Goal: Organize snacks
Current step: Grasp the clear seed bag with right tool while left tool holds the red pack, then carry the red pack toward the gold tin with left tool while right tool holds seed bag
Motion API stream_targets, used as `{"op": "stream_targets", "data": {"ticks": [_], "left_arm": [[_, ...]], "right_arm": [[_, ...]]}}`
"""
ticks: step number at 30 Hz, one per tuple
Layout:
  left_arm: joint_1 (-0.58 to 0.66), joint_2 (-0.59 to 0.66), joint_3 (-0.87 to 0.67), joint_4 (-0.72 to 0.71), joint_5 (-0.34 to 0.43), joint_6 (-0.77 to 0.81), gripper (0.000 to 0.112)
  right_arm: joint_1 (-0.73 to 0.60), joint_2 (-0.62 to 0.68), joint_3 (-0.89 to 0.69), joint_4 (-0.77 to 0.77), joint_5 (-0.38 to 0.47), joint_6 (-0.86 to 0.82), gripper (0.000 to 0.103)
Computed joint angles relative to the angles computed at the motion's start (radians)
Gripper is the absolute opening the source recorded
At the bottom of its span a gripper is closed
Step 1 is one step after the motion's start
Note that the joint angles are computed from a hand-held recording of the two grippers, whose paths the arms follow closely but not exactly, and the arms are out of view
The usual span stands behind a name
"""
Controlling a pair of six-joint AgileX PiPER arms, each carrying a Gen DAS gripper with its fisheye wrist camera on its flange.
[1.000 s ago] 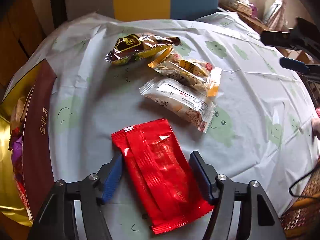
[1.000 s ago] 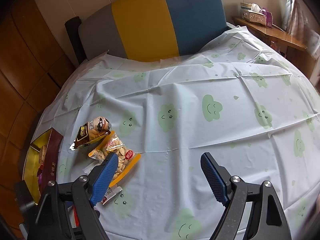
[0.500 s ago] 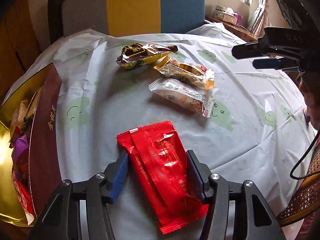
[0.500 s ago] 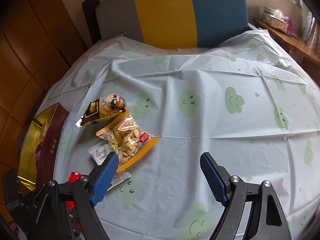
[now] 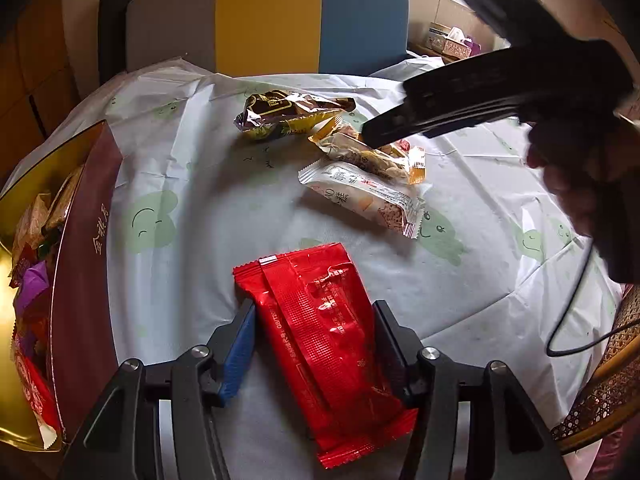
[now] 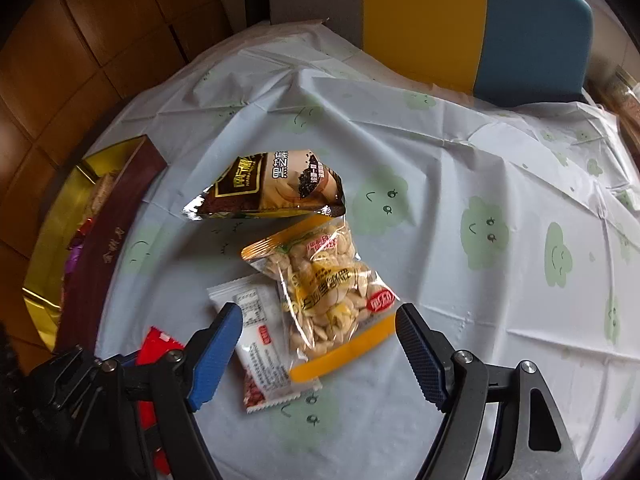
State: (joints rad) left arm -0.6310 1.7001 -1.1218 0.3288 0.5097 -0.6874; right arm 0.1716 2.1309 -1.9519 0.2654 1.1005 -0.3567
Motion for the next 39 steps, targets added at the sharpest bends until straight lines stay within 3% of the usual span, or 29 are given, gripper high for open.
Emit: {"op": "stream_targets", "data": {"ticks": [4,6,13,18,21,27,32,39], "left_arm": [[0.003,-0.003,0.003,-0.014,-0.005,0.008,0.058],[0.005,-0.004,0.006,-0.018,-0.01,0.007,0.058],[0.003,-0.007,0.013,-0.007,-0.021,-0.01,0.059],[-0.01,-0.008,0.021,0.042,-0.025,-0.064,0.059],[-0.029,-0.001,0.017,0.1,-0.012,-0.119,0.059],[-0.029,0.011,-0.004,0.096,0.011,-0.101,0.059],[-0.029,0.016,-0.018,0.084,0.025,-0.091,0.057],[0.008,-0.028,0.016,-0.041,-0.028,0.005,0.056]], "right_arm": [[0.02,0.129,-0.174,-0.079,0.08,0.055,0.079],[0.013,0.156,-0.212,-0.079,0.105,0.059,0.065],[-0.008,0.023,-0.002,-0.151,0.011,0.034,0.055],[-0.073,-0.107,0.219,-0.16,-0.037,0.012,0.055],[-0.134,-0.146,0.322,-0.068,-0.083,-0.045,0.06],[-0.105,-0.162,0.362,-0.116,-0.138,-0.032,0.061],[-0.105,-0.165,0.365,-0.111,-0.136,-0.035,0.061],[-0.119,-0.153,0.362,-0.088,-0.138,-0.063,0.064]]}}
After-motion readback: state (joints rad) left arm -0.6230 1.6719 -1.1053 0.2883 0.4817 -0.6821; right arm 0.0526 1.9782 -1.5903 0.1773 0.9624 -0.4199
